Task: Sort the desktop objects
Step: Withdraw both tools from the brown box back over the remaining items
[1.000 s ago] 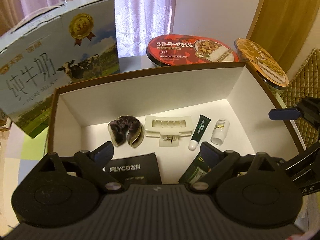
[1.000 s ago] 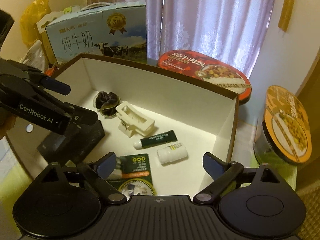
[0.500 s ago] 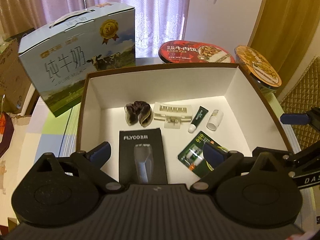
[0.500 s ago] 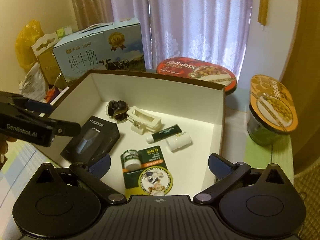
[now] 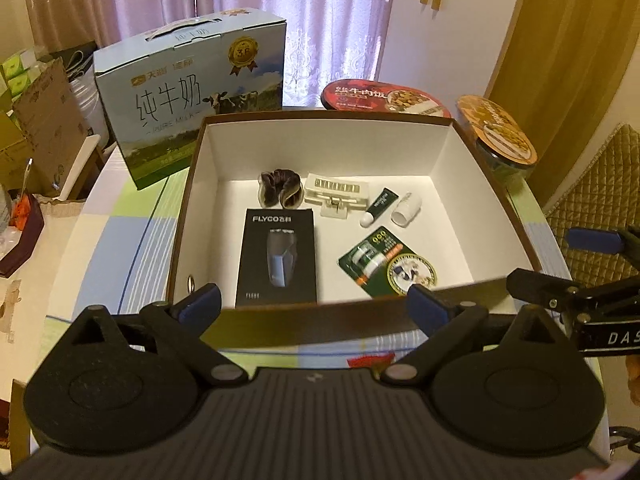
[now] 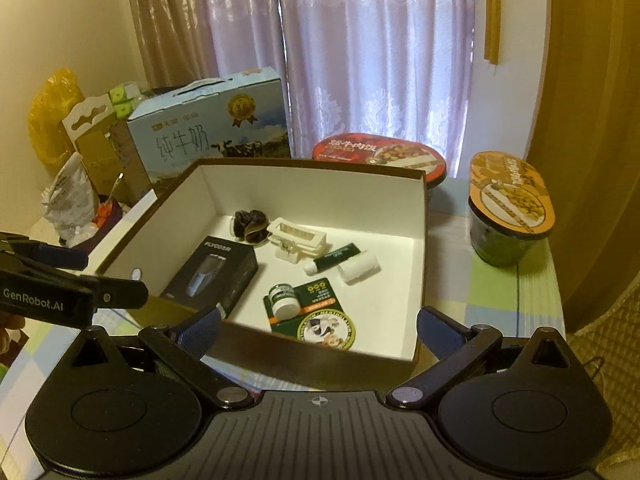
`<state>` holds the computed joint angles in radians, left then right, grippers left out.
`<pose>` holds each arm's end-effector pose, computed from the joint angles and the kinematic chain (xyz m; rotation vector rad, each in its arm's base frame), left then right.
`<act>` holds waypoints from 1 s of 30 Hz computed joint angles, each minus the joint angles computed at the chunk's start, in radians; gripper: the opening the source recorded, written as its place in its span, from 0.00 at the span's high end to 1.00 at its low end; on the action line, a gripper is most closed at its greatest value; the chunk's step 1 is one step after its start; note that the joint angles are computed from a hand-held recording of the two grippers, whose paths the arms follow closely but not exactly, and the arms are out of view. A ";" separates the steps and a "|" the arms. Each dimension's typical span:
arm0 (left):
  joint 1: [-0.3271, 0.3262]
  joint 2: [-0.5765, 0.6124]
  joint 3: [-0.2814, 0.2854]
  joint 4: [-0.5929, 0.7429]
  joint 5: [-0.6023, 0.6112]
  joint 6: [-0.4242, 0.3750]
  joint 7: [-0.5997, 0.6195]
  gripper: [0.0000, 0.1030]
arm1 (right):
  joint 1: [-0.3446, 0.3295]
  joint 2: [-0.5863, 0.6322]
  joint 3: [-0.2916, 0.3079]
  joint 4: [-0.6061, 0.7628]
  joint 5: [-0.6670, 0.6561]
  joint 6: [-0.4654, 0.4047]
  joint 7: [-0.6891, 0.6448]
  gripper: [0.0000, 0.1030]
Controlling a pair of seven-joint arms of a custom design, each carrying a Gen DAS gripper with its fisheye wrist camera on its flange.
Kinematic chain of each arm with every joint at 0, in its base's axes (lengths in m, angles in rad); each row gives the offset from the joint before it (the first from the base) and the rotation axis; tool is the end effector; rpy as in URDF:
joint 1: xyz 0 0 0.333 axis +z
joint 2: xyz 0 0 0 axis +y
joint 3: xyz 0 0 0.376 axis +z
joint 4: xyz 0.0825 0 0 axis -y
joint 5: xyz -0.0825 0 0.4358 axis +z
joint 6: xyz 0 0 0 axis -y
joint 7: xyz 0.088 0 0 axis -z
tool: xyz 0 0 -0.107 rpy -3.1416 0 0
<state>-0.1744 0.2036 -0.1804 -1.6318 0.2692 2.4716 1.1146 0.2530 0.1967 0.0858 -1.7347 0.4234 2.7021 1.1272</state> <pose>0.6911 -0.2428 0.6185 -1.8266 1.8993 -0.7105 0.6928 0.2234 0.5910 -2.0025 1.2406 -0.4227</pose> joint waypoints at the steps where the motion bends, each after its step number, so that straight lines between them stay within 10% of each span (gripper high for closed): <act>1: -0.002 -0.014 0.000 -0.016 0.004 0.005 -0.006 0.06 | 0.000 -0.013 0.001 -0.016 0.005 0.008 -0.002 0.02; 30: -0.022 -0.278 -0.032 -0.315 0.042 0.016 -0.144 0.05 | 0.033 -0.281 -0.025 -0.339 0.089 0.014 -0.054 0.02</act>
<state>-0.1964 -0.0745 -0.2122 -1.9464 0.3111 2.4879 0.9710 0.2862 -0.0841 0.0604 -2.0734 0.5125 2.7157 1.0731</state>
